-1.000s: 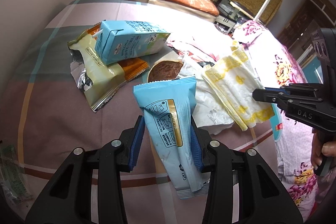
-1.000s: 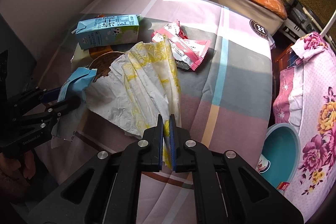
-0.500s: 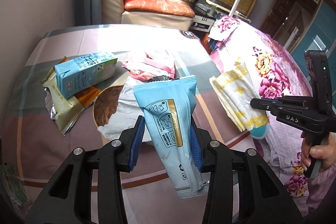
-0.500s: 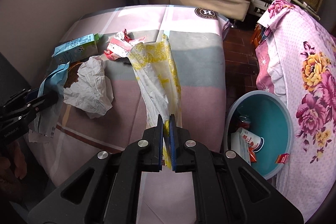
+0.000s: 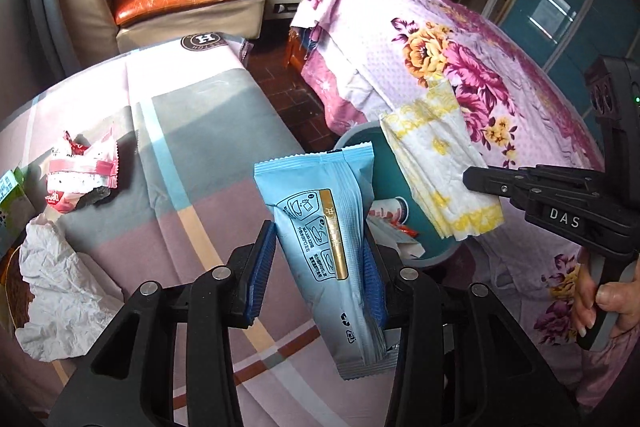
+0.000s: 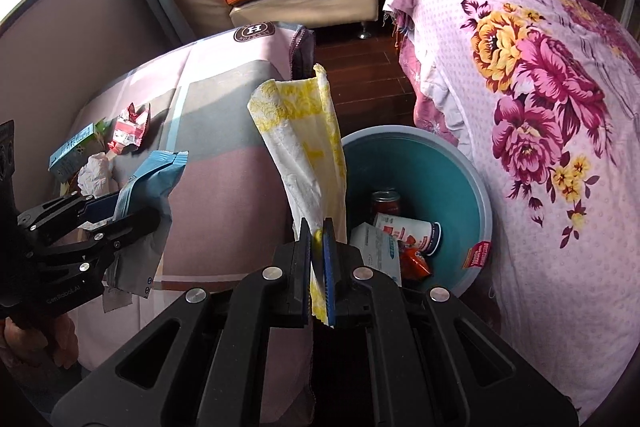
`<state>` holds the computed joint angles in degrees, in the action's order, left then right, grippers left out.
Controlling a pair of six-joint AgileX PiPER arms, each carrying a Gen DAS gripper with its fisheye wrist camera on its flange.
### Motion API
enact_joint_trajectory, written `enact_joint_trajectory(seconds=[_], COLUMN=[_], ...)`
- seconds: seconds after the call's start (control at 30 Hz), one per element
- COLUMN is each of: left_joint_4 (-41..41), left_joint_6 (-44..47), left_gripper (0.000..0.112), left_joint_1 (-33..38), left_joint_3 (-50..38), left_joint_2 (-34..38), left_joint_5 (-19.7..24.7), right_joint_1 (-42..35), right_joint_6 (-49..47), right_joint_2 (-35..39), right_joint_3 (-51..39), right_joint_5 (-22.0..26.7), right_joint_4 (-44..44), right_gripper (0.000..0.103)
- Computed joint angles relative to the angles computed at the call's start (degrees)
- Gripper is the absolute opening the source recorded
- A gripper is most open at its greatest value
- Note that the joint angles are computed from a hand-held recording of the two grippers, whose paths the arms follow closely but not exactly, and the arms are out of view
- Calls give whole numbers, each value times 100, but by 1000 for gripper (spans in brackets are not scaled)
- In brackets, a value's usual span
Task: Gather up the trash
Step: 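Carry wipe pack and tissue over the teal bin and release both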
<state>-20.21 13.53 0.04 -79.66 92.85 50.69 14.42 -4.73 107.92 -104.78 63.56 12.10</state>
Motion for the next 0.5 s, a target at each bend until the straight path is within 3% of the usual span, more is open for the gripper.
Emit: enact_joint_trajectory(seconds=[0.5], left_joint_4=[679], left_joint_6=[-841], left_gripper=[42], left_joint_1=[-1192], left_joint_3=[-1662], left_joint_2=[1538], left_joint_5=[149], right_joint_1=[-885], right_joint_6=[-348], right_joint_2=[325], right_joint_3=[118], right_joint_5=[-130], right_joint_4=[219], right_gripper=[6])
